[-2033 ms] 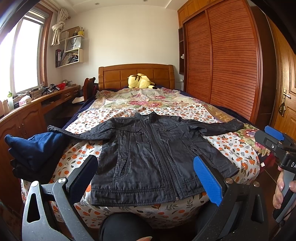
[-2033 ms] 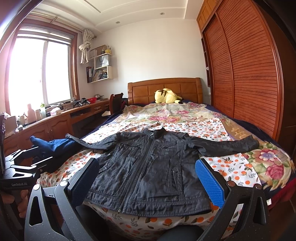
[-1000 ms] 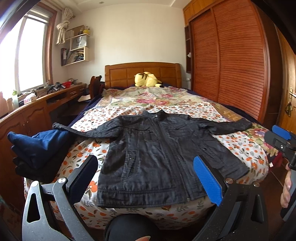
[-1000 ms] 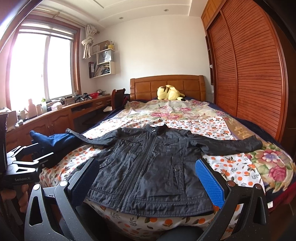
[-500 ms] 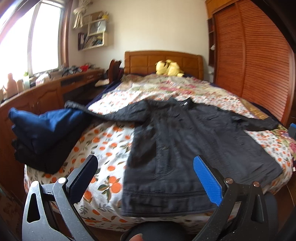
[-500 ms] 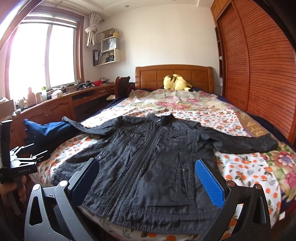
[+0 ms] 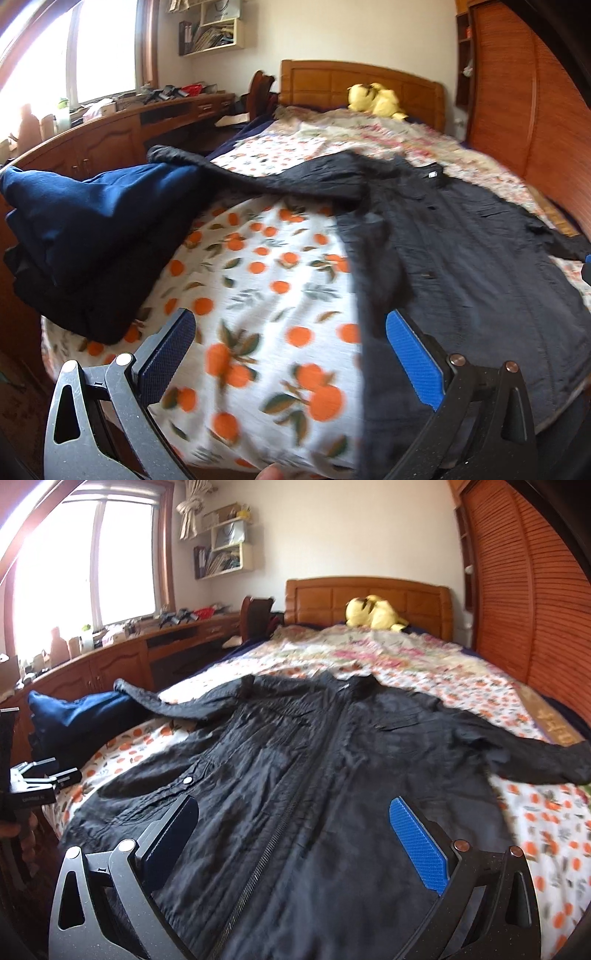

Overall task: Fold large clothes
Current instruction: 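Move the left gripper down to the jacket sleeve cuff nearest it, then close the left gripper on the sleeve cuff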

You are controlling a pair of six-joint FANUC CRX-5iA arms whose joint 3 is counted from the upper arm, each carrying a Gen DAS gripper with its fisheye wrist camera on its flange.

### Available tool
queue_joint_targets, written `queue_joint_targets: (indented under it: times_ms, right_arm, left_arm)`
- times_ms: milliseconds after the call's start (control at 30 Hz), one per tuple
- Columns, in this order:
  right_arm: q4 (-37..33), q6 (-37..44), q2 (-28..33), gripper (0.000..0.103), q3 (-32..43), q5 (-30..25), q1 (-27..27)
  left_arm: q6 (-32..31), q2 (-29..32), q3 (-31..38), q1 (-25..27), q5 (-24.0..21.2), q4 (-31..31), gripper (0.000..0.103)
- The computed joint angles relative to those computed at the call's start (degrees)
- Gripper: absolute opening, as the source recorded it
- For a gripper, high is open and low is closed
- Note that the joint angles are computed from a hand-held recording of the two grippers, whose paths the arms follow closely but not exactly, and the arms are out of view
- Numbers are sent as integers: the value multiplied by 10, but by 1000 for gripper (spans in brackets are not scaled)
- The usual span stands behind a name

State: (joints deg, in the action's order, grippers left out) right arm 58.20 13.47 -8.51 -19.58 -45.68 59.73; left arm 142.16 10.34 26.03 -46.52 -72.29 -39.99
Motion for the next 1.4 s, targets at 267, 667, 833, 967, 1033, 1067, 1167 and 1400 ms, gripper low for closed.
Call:
queue_joint_targets:
  times_ms: [267, 667, 833, 967, 1033, 1067, 1167, 1400]
  right_arm:
    - [-111, 161, 92, 103, 111, 68, -48]
    - [-219, 284, 102, 103, 151, 50, -57]
    - [-242, 290, 113, 103, 171, 49, -64]
    - [-221, 261, 120, 103, 168, 51, -63]
    - [-217, 257, 121, 103, 169, 48, -61]
    - [-217, 257, 122, 103, 170, 47, -60]
    - [-218, 260, 126, 103, 171, 47, -61]
    - [-219, 256, 124, 103, 168, 54, -64]
  left_arm:
    - [-58, 8, 11, 48, -21, 47, 103]
    - [-140, 83, 115, 131, 15, 123, 103]
    - [-179, 134, 182, 183, 45, 176, 102]
    - [-190, 172, 228, 214, 50, 214, 94]
    - [-181, 187, 244, 225, 49, 219, 93]
    - [-178, 193, 250, 229, 48, 224, 92]
    - [-172, 213, 269, 247, 32, 241, 87]
    - [-144, 224, 255, 276, 25, 277, 67]
